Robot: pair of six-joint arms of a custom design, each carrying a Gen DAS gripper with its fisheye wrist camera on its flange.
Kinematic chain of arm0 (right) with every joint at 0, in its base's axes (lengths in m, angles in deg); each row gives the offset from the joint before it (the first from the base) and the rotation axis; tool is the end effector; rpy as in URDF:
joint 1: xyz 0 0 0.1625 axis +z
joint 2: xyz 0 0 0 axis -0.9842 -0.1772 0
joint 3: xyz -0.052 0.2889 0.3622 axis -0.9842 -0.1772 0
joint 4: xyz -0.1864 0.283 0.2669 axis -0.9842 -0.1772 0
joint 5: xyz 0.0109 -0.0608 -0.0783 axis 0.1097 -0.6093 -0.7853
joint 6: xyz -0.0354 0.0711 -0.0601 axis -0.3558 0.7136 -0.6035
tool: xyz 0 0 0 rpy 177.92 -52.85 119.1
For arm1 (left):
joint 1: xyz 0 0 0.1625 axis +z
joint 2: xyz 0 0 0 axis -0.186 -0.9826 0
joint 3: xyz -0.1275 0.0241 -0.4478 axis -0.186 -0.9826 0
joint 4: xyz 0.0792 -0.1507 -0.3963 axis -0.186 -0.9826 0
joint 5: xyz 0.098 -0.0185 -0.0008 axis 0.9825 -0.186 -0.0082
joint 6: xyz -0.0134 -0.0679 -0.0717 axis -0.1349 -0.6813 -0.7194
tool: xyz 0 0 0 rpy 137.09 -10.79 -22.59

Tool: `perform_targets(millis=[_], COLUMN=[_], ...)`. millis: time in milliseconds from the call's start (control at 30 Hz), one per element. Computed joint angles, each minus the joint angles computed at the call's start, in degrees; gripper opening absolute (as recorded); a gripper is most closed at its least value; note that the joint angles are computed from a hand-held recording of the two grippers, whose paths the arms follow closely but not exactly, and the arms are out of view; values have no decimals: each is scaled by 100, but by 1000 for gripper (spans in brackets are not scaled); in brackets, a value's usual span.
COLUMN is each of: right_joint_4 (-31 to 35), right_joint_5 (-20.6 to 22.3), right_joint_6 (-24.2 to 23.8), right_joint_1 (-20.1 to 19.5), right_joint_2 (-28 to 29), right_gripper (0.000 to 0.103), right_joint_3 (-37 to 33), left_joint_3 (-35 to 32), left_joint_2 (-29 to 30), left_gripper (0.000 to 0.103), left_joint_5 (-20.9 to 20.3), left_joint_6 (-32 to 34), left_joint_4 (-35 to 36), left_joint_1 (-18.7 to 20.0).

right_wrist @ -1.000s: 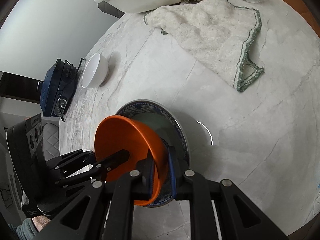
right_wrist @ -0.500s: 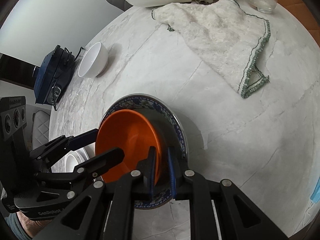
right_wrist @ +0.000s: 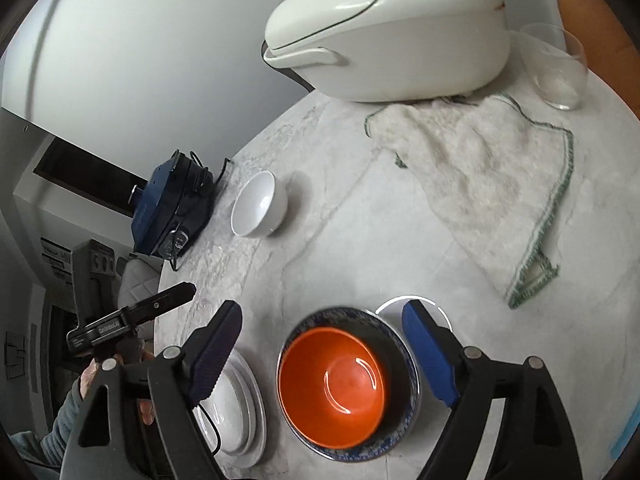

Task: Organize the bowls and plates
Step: 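Close both tools on the rim of the white bowl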

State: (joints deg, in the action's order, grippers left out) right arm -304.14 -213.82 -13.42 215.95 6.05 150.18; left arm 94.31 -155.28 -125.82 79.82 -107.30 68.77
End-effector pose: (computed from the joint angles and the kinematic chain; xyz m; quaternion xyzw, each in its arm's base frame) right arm 0.2365 -0.1428 0.0911 -0.2149 -0.8812 0.4110 0.0916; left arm -0.1065 -0.4560 0.2230 0.3316 0.9342 0.0754 0.1080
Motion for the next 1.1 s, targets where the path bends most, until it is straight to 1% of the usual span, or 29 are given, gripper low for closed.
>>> perform_targets(millis=[33, 67, 100, 133, 200, 233, 267, 333, 400, 433, 500, 567, 667, 700, 733, 767, 833, 900, 933, 967, 1033, 1067, 1100], right_joint_4=[-81, -286, -365, -216, 295, 612, 775, 627, 770, 868, 1098, 1360, 1488, 1473, 1464, 1450, 1352, 1359, 1331, 1287, 1319, 1371, 1451], right_joint_5=[96, 239, 412, 567, 970, 1106, 1230, 1826, 2081, 2226, 2341, 2438, 2673, 2714, 2714, 2727, 2817, 2844, 2901, 2962, 3017, 3024, 3046], right_joint_6=[-347, -747, -1114, -1394, -1937, -2086, -2201, -2577, -2707, -2836, -3037, -3185, -3279, -3304, -3297, -3268, -3258, -3260, -3288, -3313, -3399, -3459, -3519], right_joint_1=[-211, -446, -691, -928, -1476, -1695, -1924, -2466, -2801, -2947, -3132, -3278, -3501, -3550, -3580, -3613, -3705, -3760, -3792, -3821, -3829, -3816, -3804], right_joint_2=[-112, -167, -274, -446, -780, -906, -940, -835, -715, -654, -508, -379, -203, -150, -105, -73, -16, 0, 11, 24, 14, 5, -8], right_gripper=[85, 85, 85, 85, 85, 84, 84, 84, 82, 80, 74, 71, 58, 55, 55, 54, 51, 41, 40, 36, 30, 25, 20], right_joint_3=[-47, -87, -152, -258, -493, -629, -763, -940, -1190, -1324, -1581, -1784, -1919, -1938, -1959, -1967, -1965, -1965, -1956, -1954, -1979, -2011, -2049], left_joint_3=[-200, -380, -528, -648, -858, -978, -1110, -1246, -1365, -1444, -1530, -1543, -1582, -1585, -1586, -1583, -1550, -1495, -1493, -1522, -1579, -1608, -1642], left_joint_2=[144, 279, 417, 550, 820, 969, 1128, 1379, 1622, 1755, 1961, 2111, 2289, 2326, 2360, 2383, 2422, 2413, 2412, 2426, 2458, 2470, 2485], left_gripper=[101, 101, 101, 101, 101, 101, 101, 100, 100, 100, 100, 100, 96, 90, 84, 79, 59, 56, 54, 53, 46, 44, 37], left_joint_5=[-67, -42, 93, 200, 507, 668, 787, 833, 951, 944, 1059, 1205, 1333, 1368, 1408, 1428, 1444, 1448, 1432, 1383, 1339, 1281, 1224], left_joint_6=[-13, -37, -71, -64, -66, -128, -200, -175, -194, -163, -103, -59, -32, -2, 24, 66, 179, 283, 298, 287, 294, 299, 301], left_joint_4=[17, 48, 76, 57, 23, 85, 152, 10, -55, -78, -138, -269, -415, -435, -440, -440, -451, -549, -566, -551, -493, -449, -383], left_joint_1=[172, 301, 366, 422, 488, 512, 548, 634, 652, 679, 684, 670, 703, 710, 716, 730, 737, 734, 741, 758, 768, 780, 788])
